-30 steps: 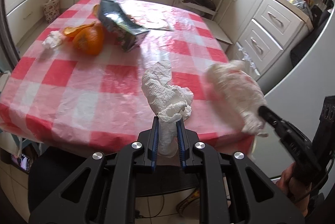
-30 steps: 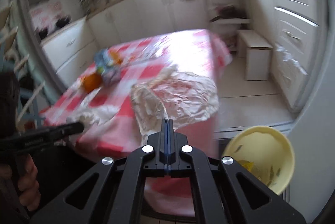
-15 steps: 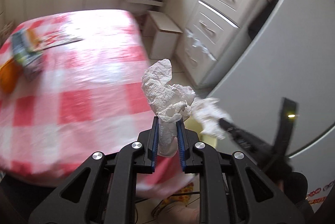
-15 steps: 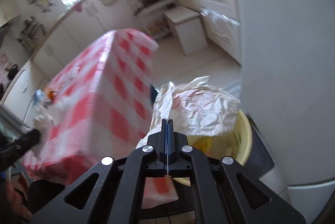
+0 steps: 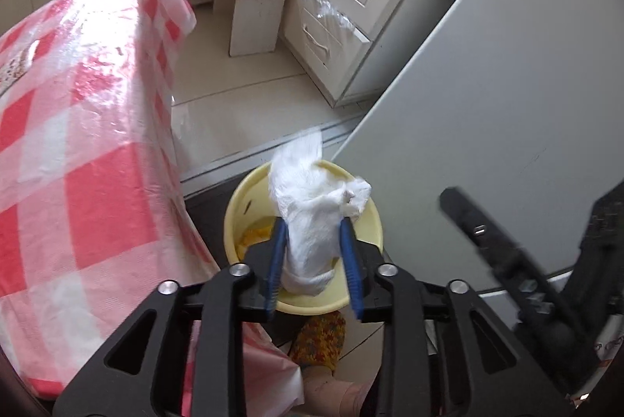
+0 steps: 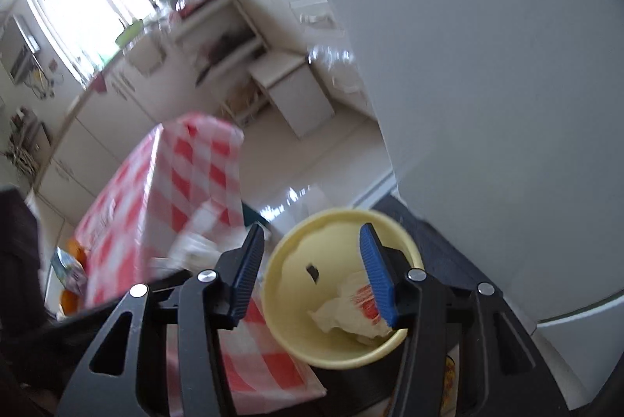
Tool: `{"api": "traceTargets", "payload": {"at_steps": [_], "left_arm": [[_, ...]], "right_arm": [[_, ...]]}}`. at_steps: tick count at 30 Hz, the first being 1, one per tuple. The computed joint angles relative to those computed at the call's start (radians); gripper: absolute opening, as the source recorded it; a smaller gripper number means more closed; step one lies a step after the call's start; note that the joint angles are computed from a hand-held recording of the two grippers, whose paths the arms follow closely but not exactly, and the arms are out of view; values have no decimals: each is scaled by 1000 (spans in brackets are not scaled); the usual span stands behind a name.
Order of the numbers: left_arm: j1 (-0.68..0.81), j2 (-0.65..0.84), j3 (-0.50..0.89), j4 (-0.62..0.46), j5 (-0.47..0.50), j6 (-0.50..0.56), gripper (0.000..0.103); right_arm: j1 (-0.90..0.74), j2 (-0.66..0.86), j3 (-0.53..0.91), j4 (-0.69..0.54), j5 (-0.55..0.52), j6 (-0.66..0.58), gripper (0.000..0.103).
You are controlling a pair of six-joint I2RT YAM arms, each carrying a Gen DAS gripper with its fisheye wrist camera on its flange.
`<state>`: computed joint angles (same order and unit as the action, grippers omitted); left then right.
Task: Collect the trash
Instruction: 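Release the bag and tissue into the yellow bin with both grippers, then move both tools back over the table toward the orange and tissue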
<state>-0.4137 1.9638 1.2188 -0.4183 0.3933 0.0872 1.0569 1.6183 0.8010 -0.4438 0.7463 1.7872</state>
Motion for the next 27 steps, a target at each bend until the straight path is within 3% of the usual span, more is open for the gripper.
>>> {"api": "traceTargets", "payload": {"at_steps": [3,8,16,23,27], "left_arm": [[13,-30,-28,7,11,6,39],[81,-135,-125,23,34,27,46],[391,-326,-288,15,90,153,52],[681,-248,-233,9,108,221,53],[751,-214,-222,70,92,214,54]], "right_arm": [[18,-13,12,4,56,-9,52],[5,22,84,48,75,-142,56],[3,188,314,112,48,-445,59],[28,388,592,106,-2,-683,63],[43,497,752,76,-20,-810,66]]}}
